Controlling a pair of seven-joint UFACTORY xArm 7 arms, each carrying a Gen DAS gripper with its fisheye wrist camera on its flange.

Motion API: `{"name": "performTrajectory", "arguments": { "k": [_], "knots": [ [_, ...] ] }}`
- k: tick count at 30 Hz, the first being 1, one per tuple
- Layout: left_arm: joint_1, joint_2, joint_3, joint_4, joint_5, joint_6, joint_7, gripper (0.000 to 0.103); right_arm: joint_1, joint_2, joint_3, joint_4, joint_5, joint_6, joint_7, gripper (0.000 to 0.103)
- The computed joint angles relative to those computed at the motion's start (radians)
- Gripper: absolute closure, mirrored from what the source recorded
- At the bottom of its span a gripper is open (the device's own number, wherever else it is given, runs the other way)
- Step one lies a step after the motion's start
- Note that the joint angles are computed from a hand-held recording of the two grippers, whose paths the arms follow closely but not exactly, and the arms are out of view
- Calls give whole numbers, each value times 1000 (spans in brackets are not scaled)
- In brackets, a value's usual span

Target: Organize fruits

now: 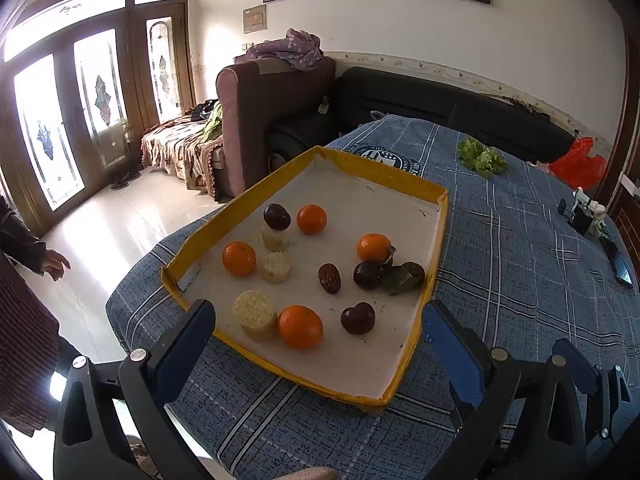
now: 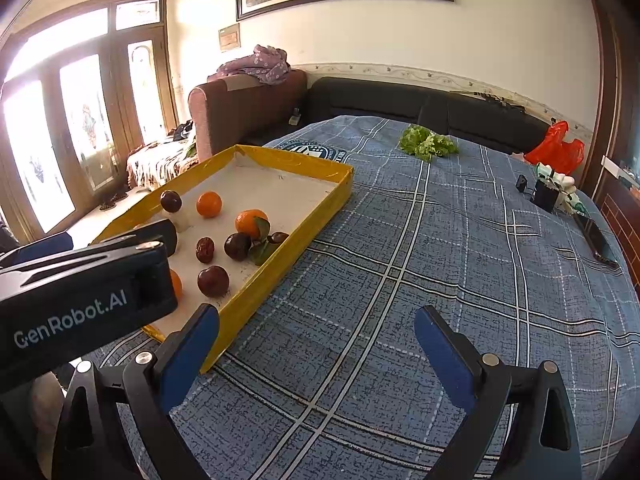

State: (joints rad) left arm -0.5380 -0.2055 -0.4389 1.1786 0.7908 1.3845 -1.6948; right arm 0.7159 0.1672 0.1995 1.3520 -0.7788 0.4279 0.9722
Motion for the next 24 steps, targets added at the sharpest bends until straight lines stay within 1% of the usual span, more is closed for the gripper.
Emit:
{"name": "performTrajectory", "arguments": {
  "k": [7, 15, 24],
  "knots": [
    [3, -3, 6, -13, -9, -11, 3, 0, 12, 14, 1, 23, 4, 28, -18, 2],
    [7, -8, 1, -15, -4, -14, 10, 0, 10, 12, -3, 25, 1, 29, -17, 3],
    [-3, -3, -9, 5, 23, 21, 11, 0, 0, -3, -3, 13, -4, 23, -1, 3]
  ]
}}
